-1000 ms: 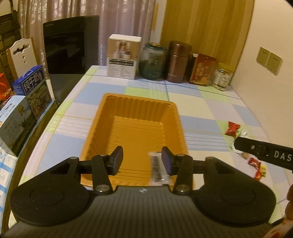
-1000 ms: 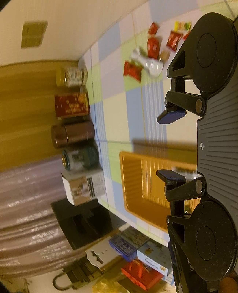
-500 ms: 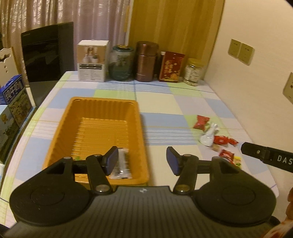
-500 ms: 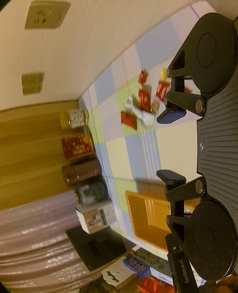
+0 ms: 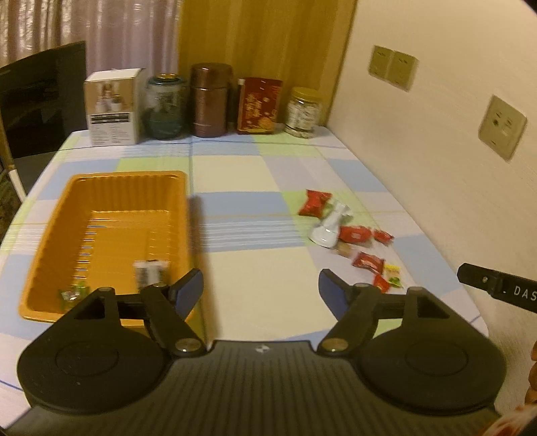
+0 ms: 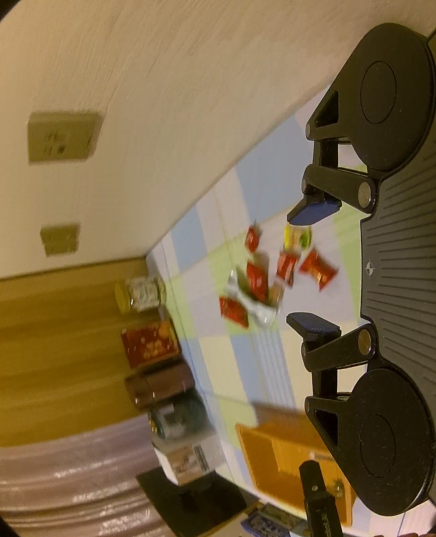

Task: Organize snacks
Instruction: 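Move both open grippers back toward the snack pile, then grasp the red candy with the left gripper while the right gripper grasps the yellow candy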

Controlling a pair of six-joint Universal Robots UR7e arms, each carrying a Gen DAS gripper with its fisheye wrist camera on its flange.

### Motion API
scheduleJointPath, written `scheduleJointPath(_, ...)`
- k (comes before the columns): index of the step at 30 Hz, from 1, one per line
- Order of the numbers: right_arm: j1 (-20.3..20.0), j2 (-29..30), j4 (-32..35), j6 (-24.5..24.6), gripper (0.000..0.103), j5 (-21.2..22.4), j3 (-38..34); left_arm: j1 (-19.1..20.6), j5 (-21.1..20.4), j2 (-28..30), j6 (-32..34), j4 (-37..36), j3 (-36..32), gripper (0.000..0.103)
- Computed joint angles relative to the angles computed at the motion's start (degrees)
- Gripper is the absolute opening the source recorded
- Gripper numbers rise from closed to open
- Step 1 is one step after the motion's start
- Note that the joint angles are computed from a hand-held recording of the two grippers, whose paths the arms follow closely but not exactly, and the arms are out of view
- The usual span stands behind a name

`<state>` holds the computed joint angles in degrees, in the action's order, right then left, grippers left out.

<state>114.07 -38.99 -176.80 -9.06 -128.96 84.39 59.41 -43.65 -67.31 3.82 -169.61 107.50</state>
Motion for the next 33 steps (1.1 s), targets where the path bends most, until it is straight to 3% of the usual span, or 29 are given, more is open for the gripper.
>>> scheduleJointPath(7, -2.0, -1.5, -0.9, -0.5, 0.058, -1.2, 2.3, 0.2, -3.4, 3.3, 1.2, 0.9, -1.1, 0.076)
scheduleJointPath(20, -6.5, -1.3, 1.1, -4.2, 0.058, 2.8, 1.6, 2.5, -13.3, 12.3, 11.0, 1.0, -6.5, 0.073)
scheduleJointPath(33, -10.3, 1.2, 5.2, -6.3, 0.058, 5.9, -3.1, 6.0, -19.0, 22.5, 19.7, 4.9, -17.4, 0.045)
